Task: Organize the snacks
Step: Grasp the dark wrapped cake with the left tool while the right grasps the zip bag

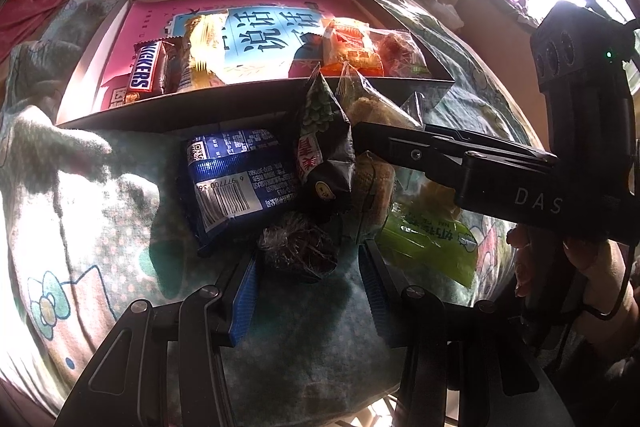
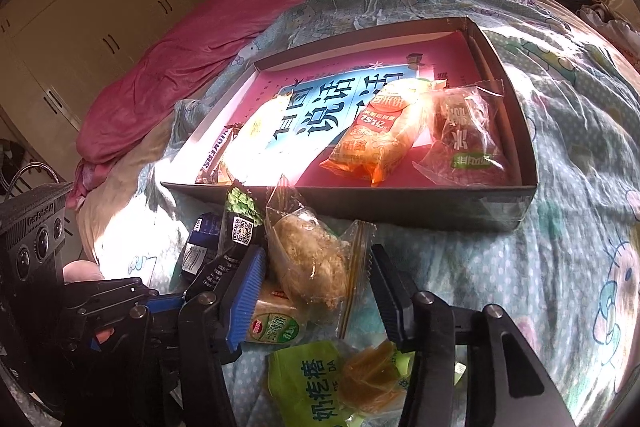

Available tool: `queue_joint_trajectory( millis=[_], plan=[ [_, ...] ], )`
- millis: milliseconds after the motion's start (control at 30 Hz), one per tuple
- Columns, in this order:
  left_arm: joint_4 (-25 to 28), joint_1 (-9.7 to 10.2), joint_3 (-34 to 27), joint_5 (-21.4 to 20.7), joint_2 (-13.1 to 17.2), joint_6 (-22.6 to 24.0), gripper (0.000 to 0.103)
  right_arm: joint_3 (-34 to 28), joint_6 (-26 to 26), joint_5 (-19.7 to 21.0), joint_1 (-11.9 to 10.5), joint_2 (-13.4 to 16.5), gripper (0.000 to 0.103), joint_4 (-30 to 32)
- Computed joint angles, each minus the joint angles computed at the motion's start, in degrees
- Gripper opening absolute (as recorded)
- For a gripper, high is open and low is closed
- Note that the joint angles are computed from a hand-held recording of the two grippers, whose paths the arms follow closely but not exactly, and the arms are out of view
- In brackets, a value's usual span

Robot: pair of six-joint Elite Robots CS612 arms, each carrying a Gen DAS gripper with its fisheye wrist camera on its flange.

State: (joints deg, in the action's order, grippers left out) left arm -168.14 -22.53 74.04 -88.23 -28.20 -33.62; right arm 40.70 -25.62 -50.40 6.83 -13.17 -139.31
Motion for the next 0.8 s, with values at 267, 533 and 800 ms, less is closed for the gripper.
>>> queue_joint_trajectory(
  millis=[267,533,800],
  plan=[
    [0.10,0.02,-0.33,0.01,0.25,0.01,0.049,-0.17,-2.36,-0.37,0.39,0.07,0.044,0.59],
    [-0.63,0.56,-0.39,-1.20,0.64,-1.32,0.035,1.45,-2.66,-0.65,0.32,-0.74,0.042,-1.89],
    [-1.31,0.69,-0.14,-1.84,0.52,-0.90,0.033,1.82,1.10,0.25,-0.43,-0.82,0.042,-4.58]
  ],
)
